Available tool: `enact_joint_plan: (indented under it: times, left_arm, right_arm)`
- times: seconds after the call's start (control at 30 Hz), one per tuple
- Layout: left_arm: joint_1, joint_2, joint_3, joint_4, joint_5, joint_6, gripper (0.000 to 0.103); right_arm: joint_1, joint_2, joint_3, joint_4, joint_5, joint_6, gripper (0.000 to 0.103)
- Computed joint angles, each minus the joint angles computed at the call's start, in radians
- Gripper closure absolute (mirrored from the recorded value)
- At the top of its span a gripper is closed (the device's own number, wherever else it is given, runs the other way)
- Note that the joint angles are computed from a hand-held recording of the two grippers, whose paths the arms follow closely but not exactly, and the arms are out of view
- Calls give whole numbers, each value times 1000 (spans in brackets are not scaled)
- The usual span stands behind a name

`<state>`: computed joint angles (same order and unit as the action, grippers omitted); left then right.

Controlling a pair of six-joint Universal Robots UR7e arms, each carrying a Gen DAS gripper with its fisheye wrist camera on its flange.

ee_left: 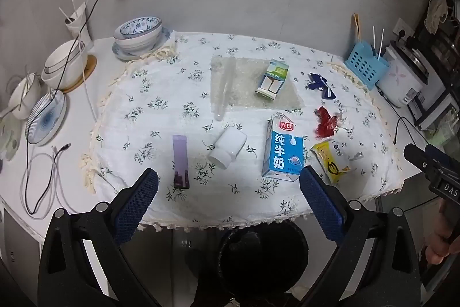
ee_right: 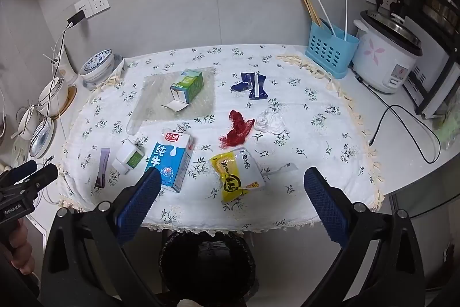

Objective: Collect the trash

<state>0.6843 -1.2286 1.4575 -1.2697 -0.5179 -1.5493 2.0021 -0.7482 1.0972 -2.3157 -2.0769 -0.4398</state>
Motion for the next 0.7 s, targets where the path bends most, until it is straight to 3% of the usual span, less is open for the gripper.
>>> enact_joint_plan:
  times: [0.47,0.7]
  left_arm:
    - [-1,-2,20,-59,2,44,7]
    - [-5,-5,25,-63,4,47,7]
  right_arm:
    - [6,-39,70,-32,13,-5,8]
    - [7,-27,39,8,10,10,8]
